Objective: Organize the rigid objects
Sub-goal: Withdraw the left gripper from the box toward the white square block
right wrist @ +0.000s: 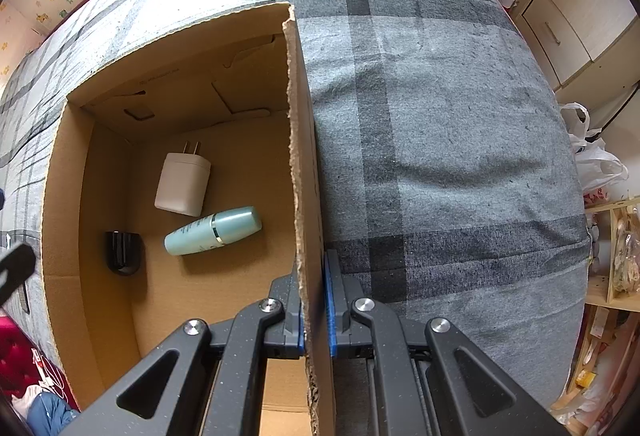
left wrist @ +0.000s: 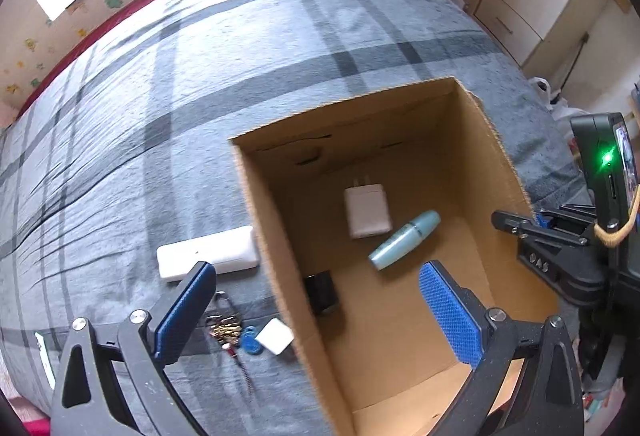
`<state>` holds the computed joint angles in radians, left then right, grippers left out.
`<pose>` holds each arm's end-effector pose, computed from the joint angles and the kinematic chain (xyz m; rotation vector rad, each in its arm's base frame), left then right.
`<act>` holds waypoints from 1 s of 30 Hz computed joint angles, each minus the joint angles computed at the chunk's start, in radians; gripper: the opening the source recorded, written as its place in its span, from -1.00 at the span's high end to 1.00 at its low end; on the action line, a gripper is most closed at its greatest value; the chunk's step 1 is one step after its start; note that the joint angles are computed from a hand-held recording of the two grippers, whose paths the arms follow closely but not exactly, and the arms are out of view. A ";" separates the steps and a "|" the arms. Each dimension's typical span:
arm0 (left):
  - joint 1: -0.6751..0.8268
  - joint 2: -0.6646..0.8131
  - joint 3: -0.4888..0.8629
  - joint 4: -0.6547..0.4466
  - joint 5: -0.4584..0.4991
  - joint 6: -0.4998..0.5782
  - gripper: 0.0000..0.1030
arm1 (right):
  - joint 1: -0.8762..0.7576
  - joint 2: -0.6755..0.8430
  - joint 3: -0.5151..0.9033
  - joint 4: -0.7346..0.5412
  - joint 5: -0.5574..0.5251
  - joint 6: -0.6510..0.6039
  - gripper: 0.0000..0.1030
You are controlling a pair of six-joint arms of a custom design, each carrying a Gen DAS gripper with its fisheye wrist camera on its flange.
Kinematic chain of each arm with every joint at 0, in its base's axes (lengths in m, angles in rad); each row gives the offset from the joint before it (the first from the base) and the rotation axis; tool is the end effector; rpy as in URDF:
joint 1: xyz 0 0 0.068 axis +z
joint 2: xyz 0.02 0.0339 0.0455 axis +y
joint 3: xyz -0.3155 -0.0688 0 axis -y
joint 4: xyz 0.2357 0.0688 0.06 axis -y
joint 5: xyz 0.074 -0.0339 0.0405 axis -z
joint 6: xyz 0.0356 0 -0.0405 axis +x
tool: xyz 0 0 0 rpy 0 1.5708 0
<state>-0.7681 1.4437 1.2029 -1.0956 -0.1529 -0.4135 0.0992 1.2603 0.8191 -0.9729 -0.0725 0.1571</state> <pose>0.1826 -0.1688 0.3223 0.4794 2.8221 -0.0056 0.1783 0.0203 0.2594 0.0781 2.9914 0.1377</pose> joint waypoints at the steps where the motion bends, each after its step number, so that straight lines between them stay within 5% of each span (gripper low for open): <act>1: 0.017 -0.011 -0.004 -0.006 0.002 0.006 -1.00 | -0.001 0.000 -0.001 0.001 0.001 -0.002 0.87; 16: 0.294 -0.175 -0.131 -0.046 0.008 0.145 -1.00 | 0.012 0.029 -0.004 0.015 0.010 -0.003 0.88; 30: 0.495 -0.289 -0.393 0.057 0.029 0.303 -1.00 | 0.026 0.022 -0.005 0.014 0.018 0.011 0.89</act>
